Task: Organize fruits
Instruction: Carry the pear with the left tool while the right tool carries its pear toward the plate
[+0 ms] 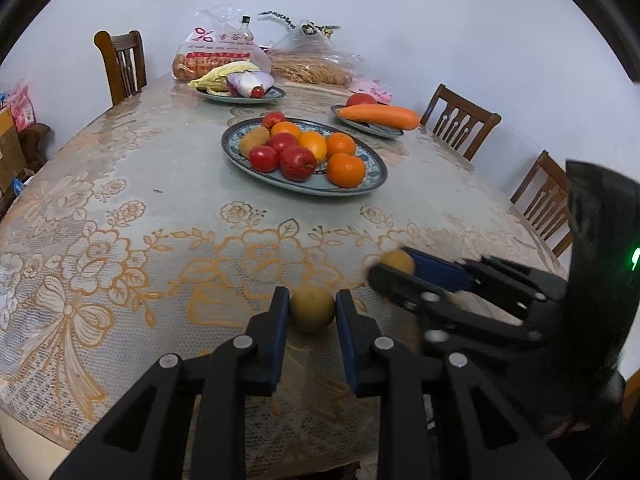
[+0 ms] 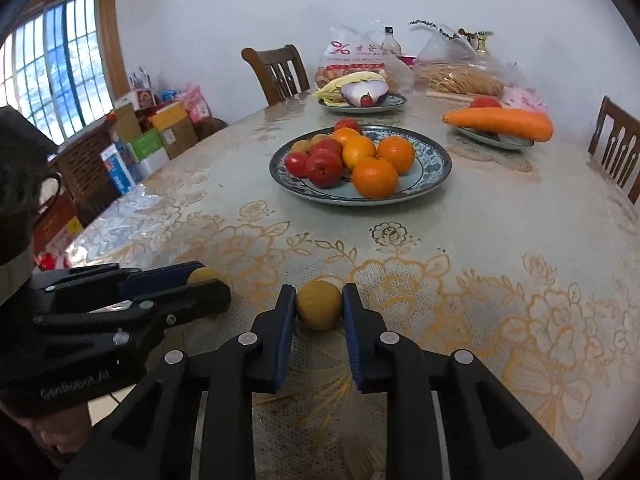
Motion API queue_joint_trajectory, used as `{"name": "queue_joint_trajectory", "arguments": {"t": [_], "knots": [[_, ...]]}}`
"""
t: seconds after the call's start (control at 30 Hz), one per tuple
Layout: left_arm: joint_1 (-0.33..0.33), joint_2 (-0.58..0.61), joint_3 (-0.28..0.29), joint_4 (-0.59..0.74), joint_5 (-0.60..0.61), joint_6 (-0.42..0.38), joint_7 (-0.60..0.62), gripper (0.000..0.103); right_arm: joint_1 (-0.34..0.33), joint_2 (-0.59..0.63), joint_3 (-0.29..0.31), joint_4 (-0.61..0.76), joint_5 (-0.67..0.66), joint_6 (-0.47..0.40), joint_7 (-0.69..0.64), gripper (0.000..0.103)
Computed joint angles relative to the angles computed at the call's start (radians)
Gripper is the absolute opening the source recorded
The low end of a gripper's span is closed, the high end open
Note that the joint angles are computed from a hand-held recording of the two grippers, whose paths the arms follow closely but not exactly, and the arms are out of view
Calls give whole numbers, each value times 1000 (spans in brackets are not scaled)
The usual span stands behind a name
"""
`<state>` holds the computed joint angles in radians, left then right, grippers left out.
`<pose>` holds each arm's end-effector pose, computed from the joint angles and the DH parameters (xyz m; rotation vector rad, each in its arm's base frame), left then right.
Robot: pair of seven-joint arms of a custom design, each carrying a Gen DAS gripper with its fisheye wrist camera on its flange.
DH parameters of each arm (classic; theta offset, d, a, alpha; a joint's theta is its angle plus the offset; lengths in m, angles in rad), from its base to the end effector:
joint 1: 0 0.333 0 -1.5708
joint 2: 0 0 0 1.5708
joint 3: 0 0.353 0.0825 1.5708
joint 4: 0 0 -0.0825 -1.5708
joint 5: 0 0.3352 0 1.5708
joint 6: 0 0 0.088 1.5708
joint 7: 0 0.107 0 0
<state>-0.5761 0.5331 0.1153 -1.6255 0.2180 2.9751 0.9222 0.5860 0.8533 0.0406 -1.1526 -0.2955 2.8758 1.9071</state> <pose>0.6222 -0.3471 0.4683 -1.7892 1.8867 -1.0351 0.6438 0.4690 0.4333 -1.9992 1.1703 -0.5260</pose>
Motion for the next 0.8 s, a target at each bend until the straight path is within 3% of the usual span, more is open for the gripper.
{"name": "queue_joint_trajectory", "arguments": {"t": [0.07,0.17,0.2,0.3,0.5,0.67,0.8], "knots": [[-9,2,14,0,4,1,-20,24,48,27,-70,51,-41,-21,32,25],[3,0,0,-1,-7,-1,-12,24,37,43,-49,90,-28,-55,40,24],[-5,0,9,4,0,-13,-16,24,29,37,-38,74,-27,-38,35,24],[-11,0,16,25,20,-56,-30,24,-44,0,71,-14,30,36,-25,24],[-28,-25,45,25,96,-54,-107,24,-3,-74,-15,-103,-4,107,28,24],[-25,-45,41,62,167,-101,-142,24,38,-98,-81,-105,-66,108,67,24],[-5,-57,20,97,219,-124,-168,24,35,-92,-80,-60,-82,68,83,24]]}}
